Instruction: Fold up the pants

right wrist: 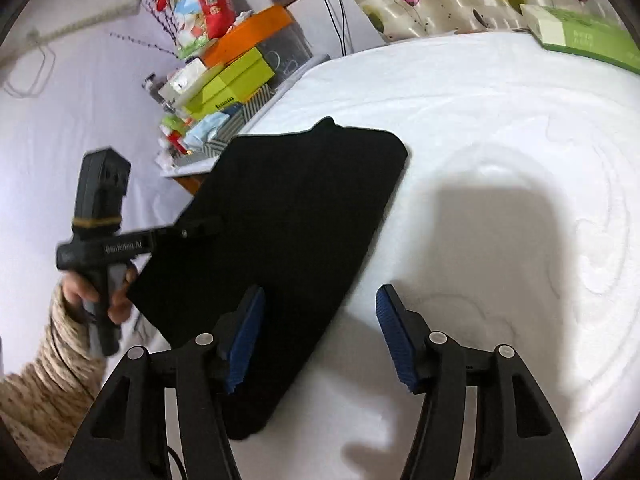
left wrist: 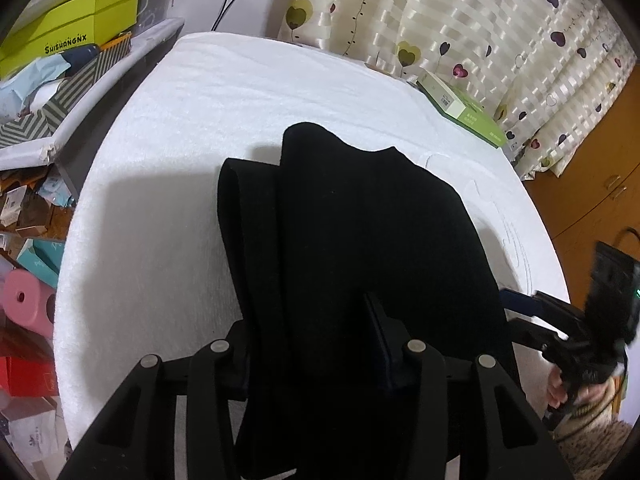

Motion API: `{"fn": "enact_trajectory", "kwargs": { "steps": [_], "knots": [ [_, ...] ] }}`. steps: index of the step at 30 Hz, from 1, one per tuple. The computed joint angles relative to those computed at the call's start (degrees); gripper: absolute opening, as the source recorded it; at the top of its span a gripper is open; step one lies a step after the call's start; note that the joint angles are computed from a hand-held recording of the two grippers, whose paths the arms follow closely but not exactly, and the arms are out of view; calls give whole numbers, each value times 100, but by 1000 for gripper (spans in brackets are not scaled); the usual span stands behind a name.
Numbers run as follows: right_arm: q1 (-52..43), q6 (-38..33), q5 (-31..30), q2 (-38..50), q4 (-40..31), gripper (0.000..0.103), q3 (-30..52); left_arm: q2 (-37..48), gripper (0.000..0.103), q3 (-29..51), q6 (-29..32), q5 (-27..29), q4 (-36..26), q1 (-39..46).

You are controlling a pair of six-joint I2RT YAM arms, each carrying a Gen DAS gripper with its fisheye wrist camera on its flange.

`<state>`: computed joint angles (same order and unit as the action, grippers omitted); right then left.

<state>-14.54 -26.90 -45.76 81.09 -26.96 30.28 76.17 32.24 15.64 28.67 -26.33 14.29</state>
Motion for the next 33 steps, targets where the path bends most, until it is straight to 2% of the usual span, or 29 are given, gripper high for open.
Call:
{"fn": "enact_trajectory", "kwargs": {
  "steps": [2,4,12,15,17,20,22,23,25,28,31,33],
  "knots": [
    [76,-59,-82,262,-19,60,139,14,48,-16,37,49,18,46],
    [277,220,-221,617,198,60,314,25,49,-47,94,105,66,83],
    [526,685,-524,894,405,61,438,59,49,-81,143,226,128,154],
    [344,548,-671,916,226,61,407,66,49,-80,156,236,133,160],
    [367,602,-653,870,268,61,369,61,49,-89,161,248,146,165],
    [612,1066,-386,650,647,59,236,28,49,-113,145,252,165,167],
    [963,1372,90,384,913,46,153,-24,49,-139,103,190,204,124],
    [1035,1385,188,331,976,43,124,-74,49,-166,75,145,217,96],
    [1050,1497,173,250,1100,28,65,-210,48,-222,-46,22,255,-10],
    [1135,1511,254,-91,1113,21,8,-468,40,-290,-211,-228,286,-203],
    [1294,1558,356,-512,1171,20,-94,-742,29,-316,-402,-449,254,-427],
    [1293,1509,289,-681,1087,19,-82,-909,25,-314,-529,-609,222,-598]
  ]
}}
